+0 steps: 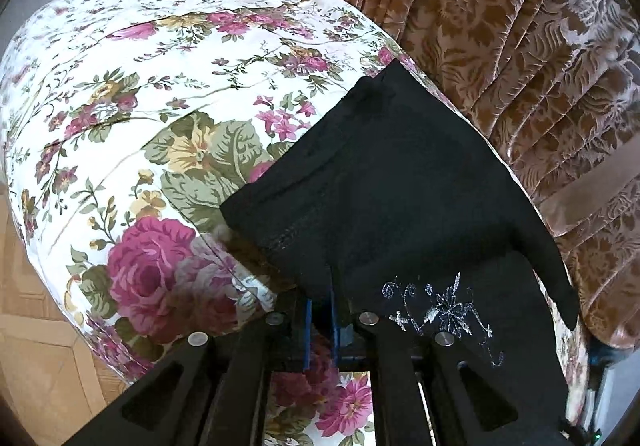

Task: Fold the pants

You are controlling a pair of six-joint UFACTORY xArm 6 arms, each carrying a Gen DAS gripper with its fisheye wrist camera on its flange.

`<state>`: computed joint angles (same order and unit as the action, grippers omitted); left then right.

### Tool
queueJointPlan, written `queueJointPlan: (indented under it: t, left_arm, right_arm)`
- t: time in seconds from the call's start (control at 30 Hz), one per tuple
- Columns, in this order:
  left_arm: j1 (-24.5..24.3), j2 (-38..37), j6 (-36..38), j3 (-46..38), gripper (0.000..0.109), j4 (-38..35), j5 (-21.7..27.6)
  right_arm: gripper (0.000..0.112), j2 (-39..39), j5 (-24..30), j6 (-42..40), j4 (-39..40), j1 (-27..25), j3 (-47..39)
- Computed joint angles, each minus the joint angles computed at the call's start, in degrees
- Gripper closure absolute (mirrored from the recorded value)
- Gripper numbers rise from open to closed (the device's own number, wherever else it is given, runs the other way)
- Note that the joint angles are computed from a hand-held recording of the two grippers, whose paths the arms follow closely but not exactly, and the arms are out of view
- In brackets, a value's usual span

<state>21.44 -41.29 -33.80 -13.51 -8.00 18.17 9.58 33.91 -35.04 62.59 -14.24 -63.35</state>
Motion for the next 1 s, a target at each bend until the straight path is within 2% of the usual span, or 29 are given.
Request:
queueJointPlan:
  t: [0.07, 0.1, 0.17, 0.3, 0.33, 0.4, 0.47, 0.53, 0.6, 0.67, 0.7, 0.73, 0.77, 0.8, 0.87, 0.93, 1.0]
  left_arm:
    - [0.3, 0.6, -1.2, -0.4, 0.098, 2.1, 0.6]
    - [0.3, 1.4, -1.3, -0.9, 0.098, 2.4, 0.7]
    - [0.3, 2.5, -2.3, -1.5, 0.097, 4.2, 0.9]
    - [1.3, 2.6, -4.5, -2.4, 0.084, 9.4, 3.2]
    - [1.8, 1.0, -3.6, -1.9, 0.082, 9.4, 4.0]
    - [3.4, -2.0, -3.2, -1.6, 0.075, 11.1, 6.8]
    - [6.0, -6.2, -4.3, -1.2, 0.074, 15.2, 10.6]
    - [9.3, -9.9, -2.4, -0.9, 0.074, 14.6, 12.6]
    - [13.0, -10.8, 3.4, -1.7, 0.071, 8.7, 11.7]
    - [14.8, -8.0, 8.7, -4.4, 0.070, 2.3, 9.4]
    - [14.9, -5.6, 12.3, -6.0, 0.069, -2.6, 7.7]
    - [14.5, -3.1, 15.3, -7.8, 0.063, -7.3, 6.4]
    - [13.7, 0.5, 18.8, -10.4, 0.059, -12.7, 5.1]
    - [12.6, 3.9, 23.0, -13.0, 0.051, -18.1, 3.9]
    - [9.5, 12.3, 30.9, -19.4, 0.048, -27.0, 1.9]
    - [7.2, 20.5, 34.5, -26.0, 0.040, -29.5, 0.9]
    - [6.0, 29.7, 37.2, -33.5, 0.040, -31.0, 0.6]
  right_arm:
    - [0.083, 0.9, -2.2, 1.9, -0.5, -0.4, -0.8]
    - [0.086, 1.4, -3.4, 3.0, -0.6, -0.7, -1.3]
    - [0.102, 1.9, -6.5, 6.0, -4.1, -0.3, -1.8]
    - [0.104, 2.9, -8.4, 10.4, -11.2, -0.1, -2.2]
    - [0.102, 2.6, -8.8, 10.5, -11.3, 0.0, -1.9]
    - [0.090, 1.9, -9.4, 10.2, -10.5, 0.0, -1.2]
    - [0.082, 0.5, -10.5, 12.4, -12.8, -0.4, -0.1]
    - [0.076, -1.2, -14.3, 18.9, -20.7, -0.4, 1.7]
    - [0.073, -3.9, -19.5, 26.1, -29.7, -0.3, 4.4]
    - [0.073, -5.6, -21.6, 25.7, -32.0, 0.8, 5.4]
    - [0.073, -6.4, -21.4, 22.5, -30.1, 2.2, 5.1]
    - [0.073, -6.8, -20.9, 18.6, -26.9, 3.6, 4.8]
    - [0.069, -7.3, -20.1, 14.5, -23.9, 5.2, 4.4]
    - [0.065, -7.6, -18.8, 10.1, -21.1, 7.1, 4.0]
    - [0.064, -6.9, -13.5, 2.0, -16.1, 11.0, 2.2]
    - [0.064, -5.9, -9.4, -2.7, -13.7, 14.4, 1.3]
    - [0.064, -4.8, -7.0, -5.6, -13.1, 18.0, 1.3]
